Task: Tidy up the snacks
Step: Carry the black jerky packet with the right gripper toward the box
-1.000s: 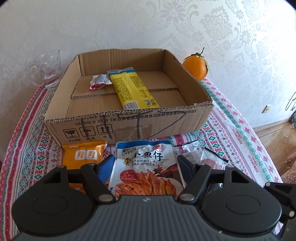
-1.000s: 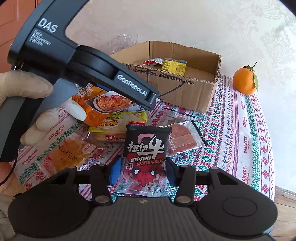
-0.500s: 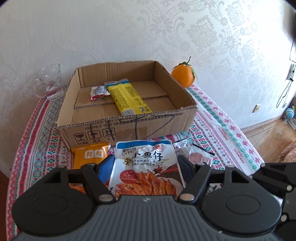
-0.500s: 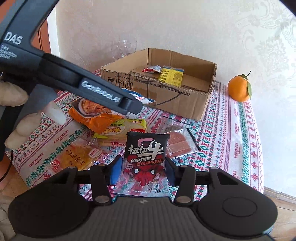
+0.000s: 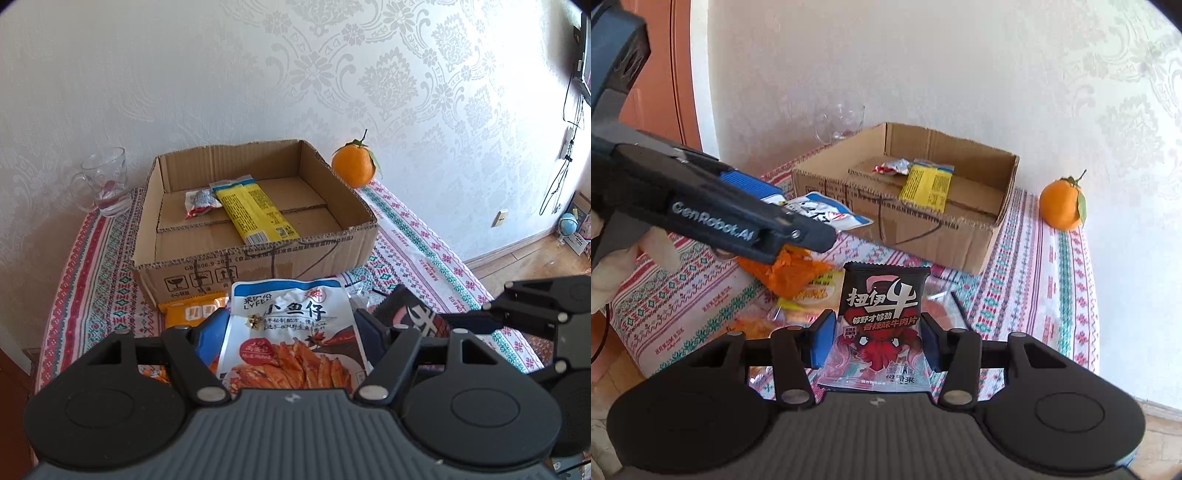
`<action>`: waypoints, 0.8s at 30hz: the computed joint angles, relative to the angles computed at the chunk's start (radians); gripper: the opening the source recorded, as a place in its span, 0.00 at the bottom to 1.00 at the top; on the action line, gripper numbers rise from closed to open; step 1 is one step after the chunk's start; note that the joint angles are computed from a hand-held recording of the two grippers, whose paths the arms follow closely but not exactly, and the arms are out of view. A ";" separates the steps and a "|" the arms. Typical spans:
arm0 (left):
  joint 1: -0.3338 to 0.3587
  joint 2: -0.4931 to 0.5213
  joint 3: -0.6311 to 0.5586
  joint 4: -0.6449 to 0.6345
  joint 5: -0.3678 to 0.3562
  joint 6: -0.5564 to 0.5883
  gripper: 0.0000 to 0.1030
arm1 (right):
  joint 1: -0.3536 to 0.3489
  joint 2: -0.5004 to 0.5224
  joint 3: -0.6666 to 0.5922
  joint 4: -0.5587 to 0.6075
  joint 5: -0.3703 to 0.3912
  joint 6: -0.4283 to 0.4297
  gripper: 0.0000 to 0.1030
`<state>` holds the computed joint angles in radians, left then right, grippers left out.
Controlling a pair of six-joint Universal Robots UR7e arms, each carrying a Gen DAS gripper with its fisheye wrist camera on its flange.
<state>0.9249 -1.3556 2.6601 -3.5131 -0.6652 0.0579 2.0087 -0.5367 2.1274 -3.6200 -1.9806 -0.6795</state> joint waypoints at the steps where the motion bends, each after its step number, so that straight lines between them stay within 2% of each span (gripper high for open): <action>1: -0.002 -0.005 -0.002 0.000 0.004 0.003 0.70 | 0.000 -0.002 -0.005 0.004 0.005 -0.003 0.52; 4: -0.003 -0.016 -0.016 -0.009 0.011 0.025 0.70 | -0.002 -0.007 -0.026 0.019 0.020 -0.014 0.52; 9: 0.021 0.001 -0.078 -0.068 0.016 0.127 0.70 | -0.005 -0.012 -0.075 0.046 0.043 -0.045 0.52; 12: 0.061 0.020 -0.142 -0.085 -0.008 0.191 0.70 | -0.011 -0.014 -0.111 0.068 0.059 -0.066 0.52; 19: 0.182 0.112 -0.321 -0.081 -0.073 0.265 0.70 | -0.029 0.006 -0.224 0.164 0.084 -0.079 0.52; 24: 0.242 0.188 -0.419 -0.110 -0.077 0.292 0.70 | -0.035 0.037 -0.302 0.211 0.090 -0.072 0.52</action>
